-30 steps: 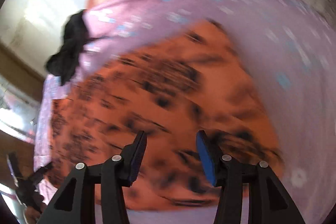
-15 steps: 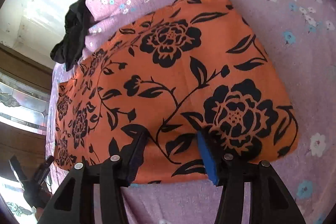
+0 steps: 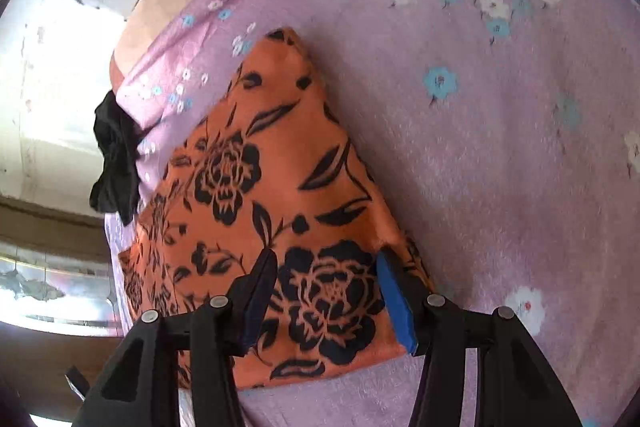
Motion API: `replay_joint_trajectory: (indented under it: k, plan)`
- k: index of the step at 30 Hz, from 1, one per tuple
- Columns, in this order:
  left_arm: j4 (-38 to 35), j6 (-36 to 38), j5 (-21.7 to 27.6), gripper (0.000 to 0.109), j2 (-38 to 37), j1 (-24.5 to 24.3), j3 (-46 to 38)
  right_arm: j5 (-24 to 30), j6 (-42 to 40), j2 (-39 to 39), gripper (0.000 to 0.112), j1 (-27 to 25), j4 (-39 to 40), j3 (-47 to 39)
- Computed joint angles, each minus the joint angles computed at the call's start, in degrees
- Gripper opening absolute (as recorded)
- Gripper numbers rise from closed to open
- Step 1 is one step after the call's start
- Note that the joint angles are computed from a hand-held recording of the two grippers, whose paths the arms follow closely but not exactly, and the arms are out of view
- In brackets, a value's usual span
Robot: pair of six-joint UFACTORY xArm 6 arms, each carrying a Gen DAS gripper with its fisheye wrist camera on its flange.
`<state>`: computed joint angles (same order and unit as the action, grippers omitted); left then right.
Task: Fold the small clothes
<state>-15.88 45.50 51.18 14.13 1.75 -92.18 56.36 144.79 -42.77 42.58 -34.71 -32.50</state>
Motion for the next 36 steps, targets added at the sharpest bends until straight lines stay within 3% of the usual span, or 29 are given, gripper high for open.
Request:
replay_joint_trajectory:
  k: [3, 9, 12, 16, 18, 19, 21, 24, 29, 31, 32, 36]
  plan:
    - [1.6, -2.04, 0.32, 0.089, 0.19, -1.03, 0.03, 5.65, -3.16, 2.4, 0.057, 0.08, -1.1, -4.8]
    - [-2.19, -1.21, 2.59, 0.089, 2.08, -1.38, -4.12, 4.62, -13.54, 5.67, 0.057, -8.0, -7.69, -8.11]
    - [-1.36, -3.15, 6.57, 0.089, 5.31, -1.33, -9.21, -5.08, -13.53, 4.5, 0.057, -16.74, -12.37, -4.24]
    - [-1.26, -7.17, 16.59, 0.09, 11.06, -0.24, -17.12, -19.55, -17.92, 8.29, 0.058, -28.6, -7.53, -0.57]
    - [-2.31, -7.83, 20.13, 0.09, 13.61, 0.61, -21.47, -21.75, -14.88, 8.89, 0.058, -29.87, -9.29, 0.54]
    - [-2.17, -7.67, 20.61, 0.09, 13.98, 0.78, -22.25, -19.26, -14.18, 9.42, 0.058, -29.05, -8.59, -1.17]
    - [-2.35, -8.15, 21.58, 0.09, 14.51, 1.42, -23.45, -18.56, -17.5, 11.58, 0.059, -27.85, -6.56, -5.36]
    - [-2.67, -7.86, 22.62, 0.09, 14.7, 2.46, -24.22, -24.27, -21.09, 18.41, 0.059, -25.88, -10.66, -13.4]
    - [-3.77, -5.07, 23.88, 0.09, 14.32, 4.41, -23.88, -36.48, -27.56, 40.05, 0.059, -22.0, -12.65, -35.23]
    - [-4.45, -5.2, 26.07, 0.09, 15.44, 5.19, -25.68, -40.58, -35.25, 48.8, 0.047, -21.68, -5.47, -43.38]
    - [-4.76, -5.11, 26.73, 0.09, 15.96, 5.52, -26.54, -40.85, -41.24, 53.56, 0.031, -21.25, 0.24, -48.3]
    - [-4.66, -4.68, 28.51, 0.09, 17.92, 6.07, -29.76, -35.13, -63.85, 71.72, 0.028, -19.85, 23.5, -70.26]
